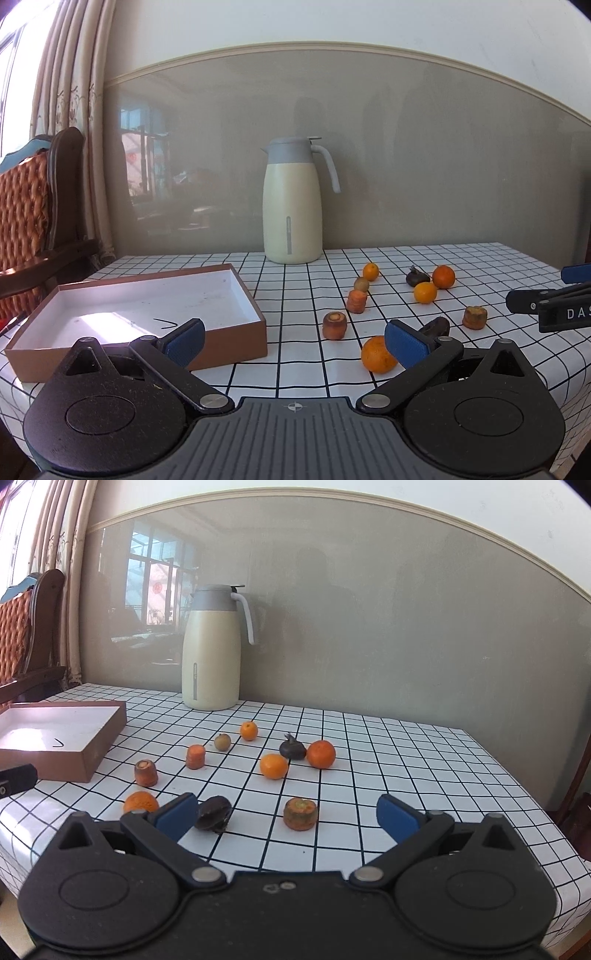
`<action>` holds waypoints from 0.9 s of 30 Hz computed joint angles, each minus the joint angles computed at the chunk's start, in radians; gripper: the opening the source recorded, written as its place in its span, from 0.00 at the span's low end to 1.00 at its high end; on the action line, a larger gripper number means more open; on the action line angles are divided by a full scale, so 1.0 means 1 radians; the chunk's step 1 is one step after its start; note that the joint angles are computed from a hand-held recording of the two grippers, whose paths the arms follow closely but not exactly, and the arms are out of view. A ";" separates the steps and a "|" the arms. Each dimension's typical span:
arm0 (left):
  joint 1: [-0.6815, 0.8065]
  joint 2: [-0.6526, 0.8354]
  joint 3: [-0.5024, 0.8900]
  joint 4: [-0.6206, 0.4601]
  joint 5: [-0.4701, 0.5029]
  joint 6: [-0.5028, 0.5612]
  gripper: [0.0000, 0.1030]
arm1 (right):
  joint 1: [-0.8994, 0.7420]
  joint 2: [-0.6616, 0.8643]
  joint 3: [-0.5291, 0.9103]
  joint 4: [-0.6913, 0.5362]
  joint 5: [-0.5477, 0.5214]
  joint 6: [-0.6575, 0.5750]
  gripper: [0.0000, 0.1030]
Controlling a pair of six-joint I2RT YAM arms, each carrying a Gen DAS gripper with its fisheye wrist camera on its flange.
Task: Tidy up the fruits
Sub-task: 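Reach the left tool to the orange while the right tool grasps the brown fruit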
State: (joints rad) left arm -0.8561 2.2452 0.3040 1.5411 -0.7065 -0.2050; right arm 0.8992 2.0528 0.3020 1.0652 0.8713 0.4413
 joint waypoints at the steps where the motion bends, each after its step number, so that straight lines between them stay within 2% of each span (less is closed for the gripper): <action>1: 0.010 0.006 0.025 -0.024 0.017 0.002 1.00 | -0.028 0.019 0.012 0.009 -0.022 -0.016 0.92; 4: 0.027 0.023 0.101 -0.104 0.055 -0.007 1.00 | -0.093 0.075 0.043 0.036 -0.072 -0.049 0.89; 10: 0.036 0.065 0.209 -0.189 0.102 -0.003 1.00 | -0.172 0.146 0.060 0.118 -0.133 -0.094 0.83; 12: 0.035 0.075 0.243 -0.220 0.112 0.008 0.93 | -0.200 0.160 0.075 0.115 -0.164 -0.100 0.80; 13: 0.038 0.075 0.261 -0.247 0.119 0.007 0.85 | -0.210 0.165 0.087 0.103 -0.173 -0.103 0.78; 14: 0.043 0.079 0.280 -0.268 0.132 0.007 0.82 | -0.220 0.172 0.099 0.095 -0.183 -0.106 0.77; 17: 0.054 0.096 0.333 -0.323 0.154 -0.002 0.82 | -0.241 0.190 0.123 0.090 -0.209 -0.120 0.77; 22: 0.054 0.123 0.394 -0.379 0.181 -0.006 0.81 | -0.273 0.208 0.162 0.069 -0.251 -0.145 0.66; 27: 0.054 0.137 0.442 -0.446 0.205 -0.014 0.74 | -0.312 0.222 0.200 0.043 -0.301 -0.157 0.60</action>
State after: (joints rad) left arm -0.8019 2.3820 0.7463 1.0953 -0.5020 -0.2188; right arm 0.5872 2.2746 0.5020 1.1078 0.5700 0.2848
